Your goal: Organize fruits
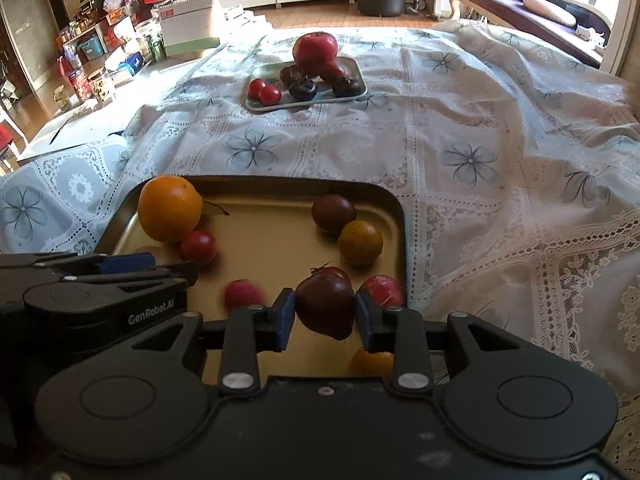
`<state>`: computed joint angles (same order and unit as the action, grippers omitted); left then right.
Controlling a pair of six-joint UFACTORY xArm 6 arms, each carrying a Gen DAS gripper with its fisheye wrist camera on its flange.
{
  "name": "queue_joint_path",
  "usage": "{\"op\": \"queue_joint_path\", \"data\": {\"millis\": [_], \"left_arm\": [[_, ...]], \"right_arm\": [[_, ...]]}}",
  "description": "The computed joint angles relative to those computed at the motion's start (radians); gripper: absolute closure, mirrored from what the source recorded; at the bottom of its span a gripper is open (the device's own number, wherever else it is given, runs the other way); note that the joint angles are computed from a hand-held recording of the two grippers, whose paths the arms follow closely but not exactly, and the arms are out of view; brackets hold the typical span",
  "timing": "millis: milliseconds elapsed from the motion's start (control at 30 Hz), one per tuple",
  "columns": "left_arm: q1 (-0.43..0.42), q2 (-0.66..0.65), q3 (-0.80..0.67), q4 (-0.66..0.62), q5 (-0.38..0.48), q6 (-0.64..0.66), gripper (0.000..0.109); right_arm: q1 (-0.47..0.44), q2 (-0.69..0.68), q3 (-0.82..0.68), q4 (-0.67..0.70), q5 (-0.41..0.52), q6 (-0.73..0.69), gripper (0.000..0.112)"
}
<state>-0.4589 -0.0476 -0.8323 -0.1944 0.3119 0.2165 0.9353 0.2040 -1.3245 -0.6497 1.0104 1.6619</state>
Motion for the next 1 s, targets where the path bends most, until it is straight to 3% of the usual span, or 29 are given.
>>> {"op": "queue_joint_path", "data": {"millis": [800, 1000], "left_arm": [[0.0, -0.008, 0.006, 0.006, 0.023, -0.019, 0.064], [0.002, -0.014, 0.018, 0.03, 0.008, -0.048, 0.064]], "right_arm": [[0.0, -0.002, -0.004, 0.013, 0.001, -0.024, 0.079], [0.007, 0.004, -0.02, 0.017, 0.037, -0.035, 0.077]]}}
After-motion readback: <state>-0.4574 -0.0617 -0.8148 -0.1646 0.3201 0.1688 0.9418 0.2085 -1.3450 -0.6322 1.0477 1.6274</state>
